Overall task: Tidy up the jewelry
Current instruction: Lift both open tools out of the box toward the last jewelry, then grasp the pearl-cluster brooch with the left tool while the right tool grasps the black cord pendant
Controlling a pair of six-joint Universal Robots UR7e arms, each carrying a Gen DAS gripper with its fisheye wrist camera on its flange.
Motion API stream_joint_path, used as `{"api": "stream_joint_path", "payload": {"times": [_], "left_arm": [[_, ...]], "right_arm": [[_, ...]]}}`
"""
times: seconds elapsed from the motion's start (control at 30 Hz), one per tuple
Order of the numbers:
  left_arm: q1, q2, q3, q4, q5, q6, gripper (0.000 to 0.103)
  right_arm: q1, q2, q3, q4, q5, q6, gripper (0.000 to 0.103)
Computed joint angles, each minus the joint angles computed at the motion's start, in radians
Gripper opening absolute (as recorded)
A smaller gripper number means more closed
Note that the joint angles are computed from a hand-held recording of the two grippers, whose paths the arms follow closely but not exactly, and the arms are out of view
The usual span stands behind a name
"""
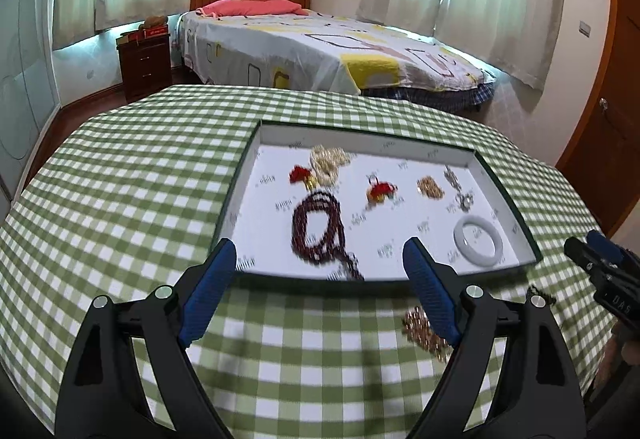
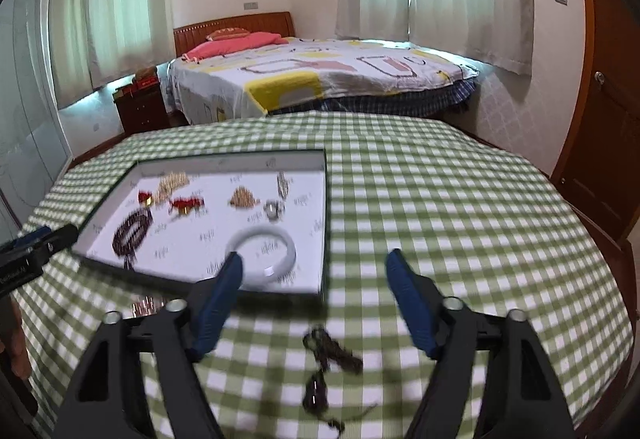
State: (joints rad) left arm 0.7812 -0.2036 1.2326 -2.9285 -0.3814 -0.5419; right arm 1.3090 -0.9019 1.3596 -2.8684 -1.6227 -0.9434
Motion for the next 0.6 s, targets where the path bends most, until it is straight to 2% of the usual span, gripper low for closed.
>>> {"api": "stream_joint_path", "payload": {"times": [0.03,0.43,0.6], "left_arm": [[-0.002,0.001,0.004,0.003,-0.002,-0.006,0.083],[-0.015,0.014,0.036,0.074,-0.034,-0.088,0.083],[-0.019,0.022,0.029,0.088,-0.039,-0.095,0.083]], "right_arm": [[-0.005,-0.004,0.012,-0.003,-0.005,-0.003,0.058],[-0.053,-0.026,0.075,0.028,-0.04,-0.014,0.034],[-0.059,-0.029,0.088,0.023,-0.051,-0.027,0.031]]}}
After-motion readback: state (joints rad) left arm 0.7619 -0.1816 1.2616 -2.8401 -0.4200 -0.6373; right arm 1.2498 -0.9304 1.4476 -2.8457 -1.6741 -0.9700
